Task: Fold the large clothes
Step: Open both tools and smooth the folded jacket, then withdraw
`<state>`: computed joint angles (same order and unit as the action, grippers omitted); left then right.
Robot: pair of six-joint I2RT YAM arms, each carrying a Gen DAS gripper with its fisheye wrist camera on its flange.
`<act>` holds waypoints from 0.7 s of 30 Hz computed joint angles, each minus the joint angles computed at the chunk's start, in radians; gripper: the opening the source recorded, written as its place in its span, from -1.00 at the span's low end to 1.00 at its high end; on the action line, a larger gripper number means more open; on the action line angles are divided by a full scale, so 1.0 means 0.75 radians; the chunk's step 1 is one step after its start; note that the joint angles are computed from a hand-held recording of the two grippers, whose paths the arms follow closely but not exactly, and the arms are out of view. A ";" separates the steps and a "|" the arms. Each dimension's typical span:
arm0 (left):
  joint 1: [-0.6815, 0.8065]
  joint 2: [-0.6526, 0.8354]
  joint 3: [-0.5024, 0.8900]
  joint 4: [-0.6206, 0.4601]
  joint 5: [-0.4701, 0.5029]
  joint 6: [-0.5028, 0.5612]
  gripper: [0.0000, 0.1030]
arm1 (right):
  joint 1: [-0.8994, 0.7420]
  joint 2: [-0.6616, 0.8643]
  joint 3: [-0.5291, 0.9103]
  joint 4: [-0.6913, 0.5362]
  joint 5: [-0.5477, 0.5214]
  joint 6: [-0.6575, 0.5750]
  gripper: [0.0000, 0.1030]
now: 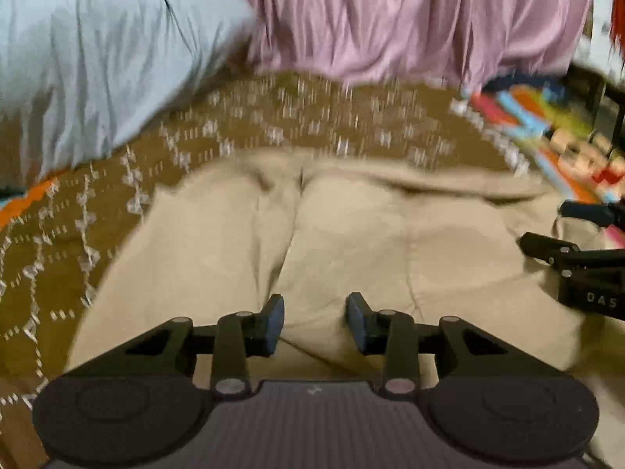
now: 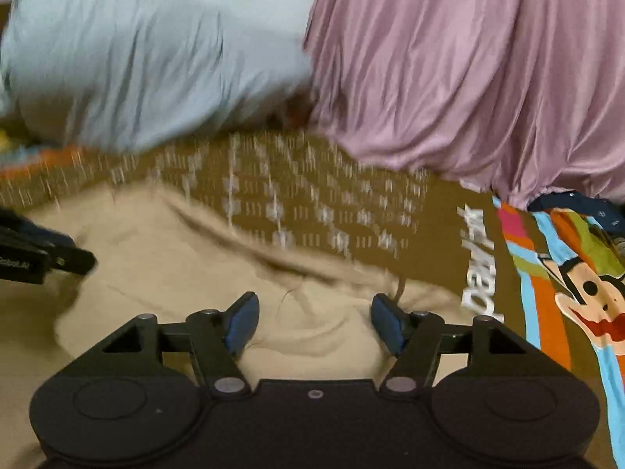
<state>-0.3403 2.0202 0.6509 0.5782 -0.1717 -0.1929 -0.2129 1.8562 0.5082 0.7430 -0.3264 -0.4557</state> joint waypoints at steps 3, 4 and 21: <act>0.005 0.038 0.012 0.012 0.013 -0.012 -0.25 | 0.051 0.149 0.019 0.082 0.100 -0.052 0.31; 0.005 0.034 0.012 0.002 0.012 -0.005 -0.25 | 0.052 0.198 0.023 0.123 0.100 -0.061 0.32; -0.132 -0.451 -0.332 -0.123 -0.109 -0.082 0.67 | -0.355 -0.287 -0.035 -0.560 -0.303 -0.044 0.51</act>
<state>-0.4397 1.6817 0.4018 0.4858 -0.2534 -0.2548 -0.4791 1.6410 0.4820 0.3228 -0.5535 -0.4890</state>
